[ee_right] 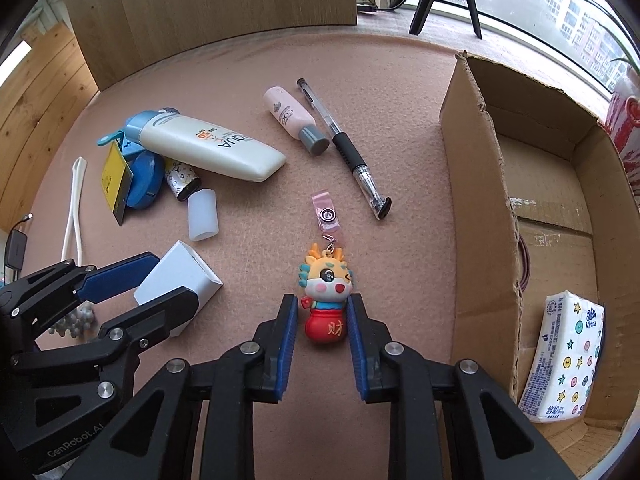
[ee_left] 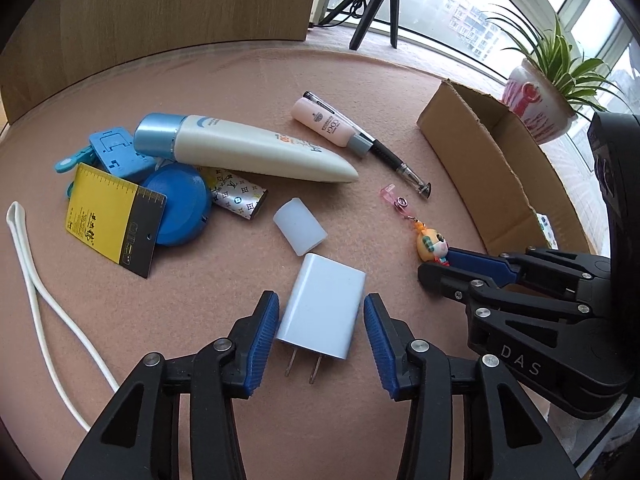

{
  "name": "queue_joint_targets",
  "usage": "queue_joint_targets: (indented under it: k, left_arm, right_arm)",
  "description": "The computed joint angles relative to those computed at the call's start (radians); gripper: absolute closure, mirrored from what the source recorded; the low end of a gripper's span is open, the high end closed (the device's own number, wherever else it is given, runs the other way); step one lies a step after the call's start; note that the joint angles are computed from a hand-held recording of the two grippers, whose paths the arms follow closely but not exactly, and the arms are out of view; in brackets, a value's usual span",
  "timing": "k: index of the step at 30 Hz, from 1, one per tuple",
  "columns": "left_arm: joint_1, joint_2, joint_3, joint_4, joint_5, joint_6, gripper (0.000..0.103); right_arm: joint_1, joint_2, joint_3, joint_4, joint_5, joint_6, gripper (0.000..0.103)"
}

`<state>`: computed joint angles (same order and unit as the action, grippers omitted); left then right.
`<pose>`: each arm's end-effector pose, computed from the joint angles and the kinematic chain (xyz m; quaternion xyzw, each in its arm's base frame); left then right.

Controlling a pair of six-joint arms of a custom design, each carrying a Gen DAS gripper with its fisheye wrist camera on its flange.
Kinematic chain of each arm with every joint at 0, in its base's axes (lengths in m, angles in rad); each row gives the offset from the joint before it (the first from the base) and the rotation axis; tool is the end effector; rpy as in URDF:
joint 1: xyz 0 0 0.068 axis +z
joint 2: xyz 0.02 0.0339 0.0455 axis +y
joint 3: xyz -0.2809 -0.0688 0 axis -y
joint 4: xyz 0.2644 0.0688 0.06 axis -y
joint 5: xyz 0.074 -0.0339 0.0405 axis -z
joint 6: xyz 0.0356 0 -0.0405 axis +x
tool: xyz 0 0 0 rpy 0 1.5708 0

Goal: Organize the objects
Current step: 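Grasp the white charger with the left gripper while the right grasps the orange tiger keychain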

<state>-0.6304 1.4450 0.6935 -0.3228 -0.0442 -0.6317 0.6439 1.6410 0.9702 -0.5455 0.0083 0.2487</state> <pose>0.2199 -0.1585 0.1592 -0.0061 0.9691 -0.1276 0.2110 0.2578 0.1932 0.1736 -0.1925 0.9653 0.0724 0.1608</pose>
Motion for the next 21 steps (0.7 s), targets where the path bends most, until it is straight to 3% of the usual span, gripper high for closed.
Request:
queue_joint_targets:
  k: [5,21]
  left_arm:
    - [-0.044,0.008,-0.012,0.009,-0.061,-0.005,0.063]
    - [-0.042,-0.145,0.009,-0.056,-0.056,-0.055,0.064]
  right_arm:
    - [-0.035,-0.05,-0.038,0.01,-0.08,0.009,0.085]
    - [-0.15,-0.321,-0.114,-0.057,-0.249,0.025,0.085]
